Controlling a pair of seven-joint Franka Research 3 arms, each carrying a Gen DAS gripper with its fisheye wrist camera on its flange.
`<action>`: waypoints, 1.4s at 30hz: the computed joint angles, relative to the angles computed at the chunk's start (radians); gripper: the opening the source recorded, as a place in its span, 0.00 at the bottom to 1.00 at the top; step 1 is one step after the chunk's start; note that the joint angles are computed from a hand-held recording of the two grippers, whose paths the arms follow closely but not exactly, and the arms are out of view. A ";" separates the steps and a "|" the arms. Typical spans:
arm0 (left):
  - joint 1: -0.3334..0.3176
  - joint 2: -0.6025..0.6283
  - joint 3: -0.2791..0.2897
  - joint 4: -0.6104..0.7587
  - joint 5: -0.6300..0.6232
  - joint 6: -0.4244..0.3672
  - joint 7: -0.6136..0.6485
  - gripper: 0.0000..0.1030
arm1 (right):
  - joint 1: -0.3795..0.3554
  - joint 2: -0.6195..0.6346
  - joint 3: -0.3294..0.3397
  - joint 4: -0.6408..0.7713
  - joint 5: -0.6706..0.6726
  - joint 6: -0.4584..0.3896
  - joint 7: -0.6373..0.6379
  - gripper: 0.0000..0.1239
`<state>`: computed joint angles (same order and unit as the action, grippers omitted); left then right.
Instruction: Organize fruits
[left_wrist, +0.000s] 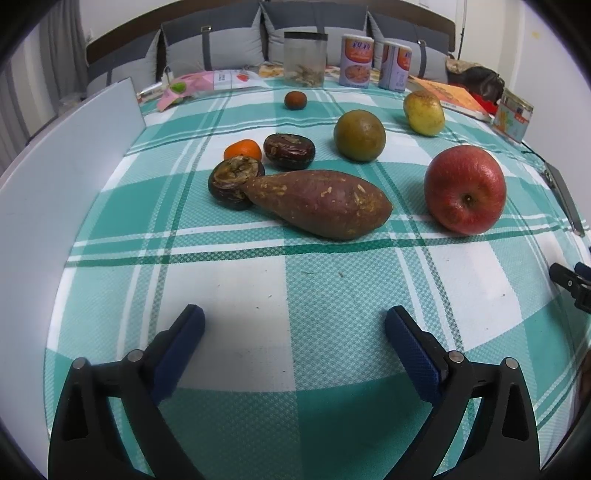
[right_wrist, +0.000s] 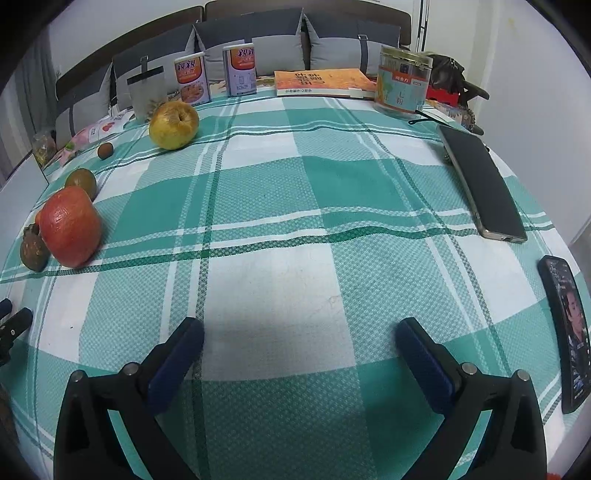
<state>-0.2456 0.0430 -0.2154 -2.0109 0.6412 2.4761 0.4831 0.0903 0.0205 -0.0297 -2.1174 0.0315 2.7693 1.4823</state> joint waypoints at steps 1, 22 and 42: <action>0.001 0.005 0.001 0.007 -0.013 -0.005 0.012 1.00 | 0.000 0.000 0.000 0.000 0.000 0.000 0.000 0.83; 0.007 0.033 0.015 0.031 -0.012 0.023 0.044 1.00 | 0.000 0.000 0.000 0.000 0.000 0.000 -0.001 0.83; 0.007 0.033 0.015 0.031 -0.013 0.024 0.045 1.00 | 0.000 0.000 -0.001 0.001 0.000 0.001 -0.005 0.83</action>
<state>-0.2384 0.0757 -0.2004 -1.9800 0.6283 2.4998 0.5283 0.0898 0.0209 -0.0302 -2.1168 0.0315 2.7704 1.4773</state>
